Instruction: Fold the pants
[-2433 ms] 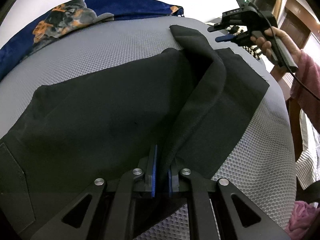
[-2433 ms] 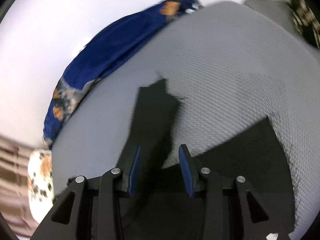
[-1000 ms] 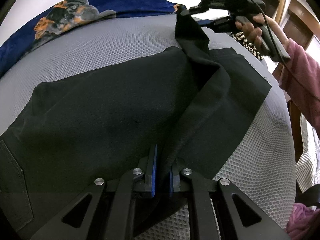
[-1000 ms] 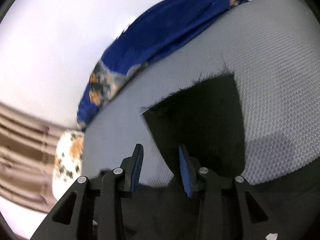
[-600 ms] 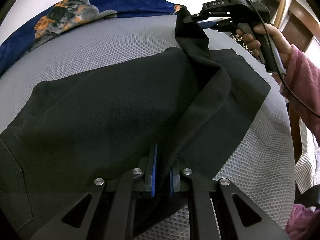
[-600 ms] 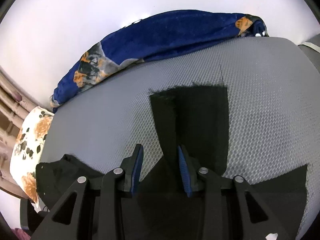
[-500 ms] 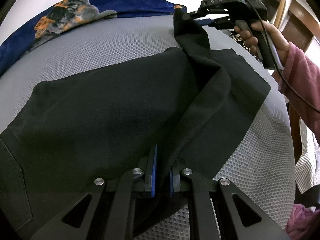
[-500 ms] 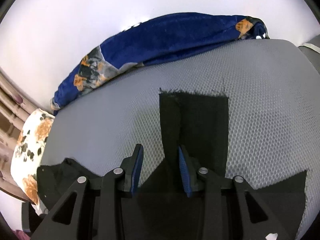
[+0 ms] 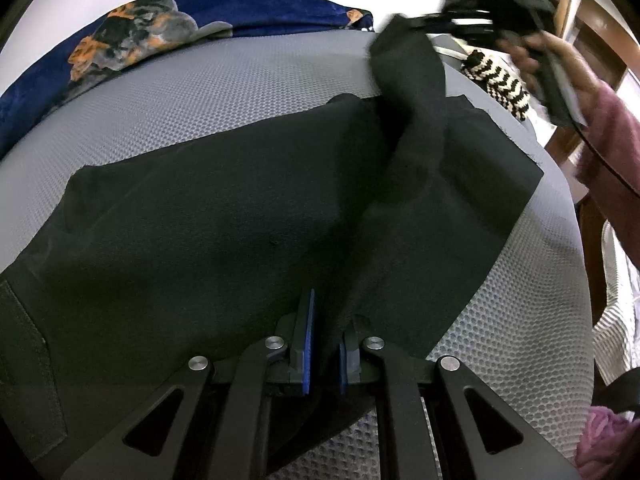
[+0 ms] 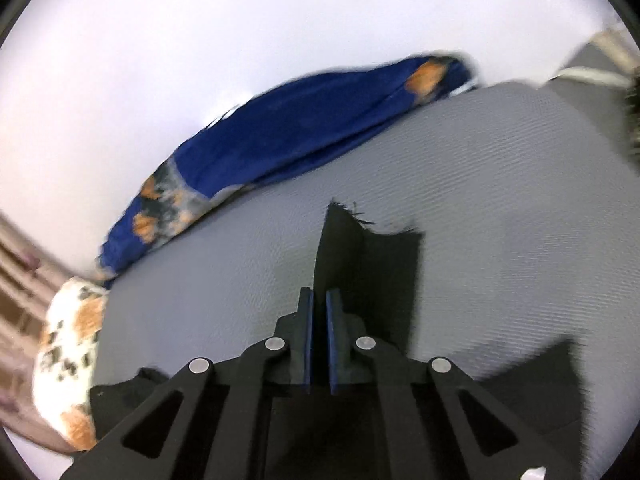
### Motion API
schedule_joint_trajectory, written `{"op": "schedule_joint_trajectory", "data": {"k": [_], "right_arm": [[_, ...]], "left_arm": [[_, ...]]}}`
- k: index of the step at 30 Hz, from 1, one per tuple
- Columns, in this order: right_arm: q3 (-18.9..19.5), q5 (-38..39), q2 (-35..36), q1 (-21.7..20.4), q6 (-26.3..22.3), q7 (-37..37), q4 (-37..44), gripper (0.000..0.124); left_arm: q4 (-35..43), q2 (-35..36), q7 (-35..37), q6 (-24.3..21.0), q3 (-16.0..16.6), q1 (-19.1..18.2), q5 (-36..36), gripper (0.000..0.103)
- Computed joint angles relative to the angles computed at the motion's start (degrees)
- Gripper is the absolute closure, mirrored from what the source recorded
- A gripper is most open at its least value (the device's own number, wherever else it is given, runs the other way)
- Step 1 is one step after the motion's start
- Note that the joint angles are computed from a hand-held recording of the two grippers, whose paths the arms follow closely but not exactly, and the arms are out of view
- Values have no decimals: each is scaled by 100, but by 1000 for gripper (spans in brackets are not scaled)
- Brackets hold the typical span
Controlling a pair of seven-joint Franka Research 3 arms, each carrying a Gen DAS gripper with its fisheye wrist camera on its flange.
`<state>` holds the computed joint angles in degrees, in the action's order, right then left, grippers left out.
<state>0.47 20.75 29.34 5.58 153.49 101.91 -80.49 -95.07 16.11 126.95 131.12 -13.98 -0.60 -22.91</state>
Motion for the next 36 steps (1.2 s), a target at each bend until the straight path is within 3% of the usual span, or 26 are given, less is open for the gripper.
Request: {"op": "schedule_joint_trajectory", "data": {"k": [2,6,9,12,17,19,20,22,25,30,36], "right_arm": [[-358,-426,-515,265,205,381,-683,119],[-1180,-2373,-1583,1014,-117,2047,-2004,120],[-1288,-3530,-2129,1222,-566,3092,-2630,120],[-1130,-3953,-2502,1163,-1098,3719,-3016,120],[-763,-3481,-2352,820,-2125,3771,-2831,120],[-620,-3182,-2093,617,-2209,3577,-2576,115],[-524,-2794,-1980,462,-2132,3287,-2479,114],[-365,-1751,-1830,160,-1530,2764,-2453,111],[-206,-883,-1458,-90,-1325,1949,-1983,110],[116,731,-972,-565,-1539,526,-1430,102],[-74,1072,-1953,-392,-326,154,-2816,102]], "left_arm": [[-6,-5,7,8,-3,-3,7,92],[-68,-47,104,68,-18,-23,37,92],[-210,-145,252,232,-21,-80,164,92],[-434,-289,463,468,-19,-162,355,92],[-665,-411,630,743,9,-263,556,92],[-610,-383,592,679,20,-261,530,91],[-620,-391,564,675,25,-262,523,91],[-645,-403,545,708,32,-271,543,91],[-704,-436,493,794,41,-301,625,91],[-640,-407,439,698,40,-287,576,91],[-610,-391,410,664,40,-287,598,91]]}}
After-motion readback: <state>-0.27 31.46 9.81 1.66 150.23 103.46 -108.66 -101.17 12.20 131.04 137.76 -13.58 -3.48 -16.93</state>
